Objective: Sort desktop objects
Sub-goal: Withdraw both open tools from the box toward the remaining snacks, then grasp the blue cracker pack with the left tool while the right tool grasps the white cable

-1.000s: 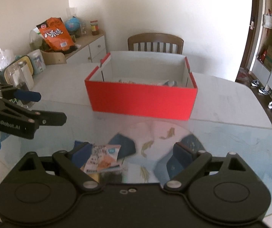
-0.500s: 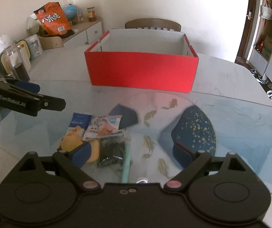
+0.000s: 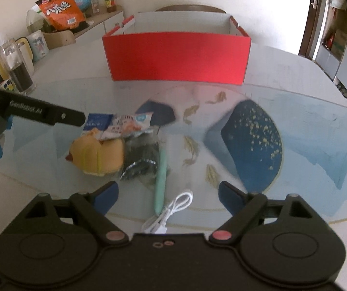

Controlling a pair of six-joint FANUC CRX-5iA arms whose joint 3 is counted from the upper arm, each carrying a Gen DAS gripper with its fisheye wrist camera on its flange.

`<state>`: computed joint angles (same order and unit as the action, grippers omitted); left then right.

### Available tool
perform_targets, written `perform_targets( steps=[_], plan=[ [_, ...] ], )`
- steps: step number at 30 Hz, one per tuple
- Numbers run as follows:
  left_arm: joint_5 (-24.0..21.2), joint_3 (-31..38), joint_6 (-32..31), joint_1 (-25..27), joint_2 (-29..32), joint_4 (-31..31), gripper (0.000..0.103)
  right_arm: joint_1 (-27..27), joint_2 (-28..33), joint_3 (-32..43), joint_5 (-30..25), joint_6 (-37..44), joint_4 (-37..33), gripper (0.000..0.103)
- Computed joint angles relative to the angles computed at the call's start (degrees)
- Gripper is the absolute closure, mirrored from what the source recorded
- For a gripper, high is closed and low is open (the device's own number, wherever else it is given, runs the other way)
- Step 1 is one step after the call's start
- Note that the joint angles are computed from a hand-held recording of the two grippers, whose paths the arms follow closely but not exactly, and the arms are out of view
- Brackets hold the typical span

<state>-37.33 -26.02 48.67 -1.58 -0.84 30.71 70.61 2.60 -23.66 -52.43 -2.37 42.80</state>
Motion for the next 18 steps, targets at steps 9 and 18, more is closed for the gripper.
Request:
perform_targets(
  steps=[9,18],
  plan=[
    [-0.07,3.53,4.74,-1.50,4.23,-4.37,0.000,0.90,0.40,-0.85,0.14,-0.88,-1.55,0.015],
    [0.95,4.50,5.98,-2.11,6.08,-6.75,0.000,1.07,1.93,-0.37,-0.04,0.27,-2.53,0.020]
  ],
)
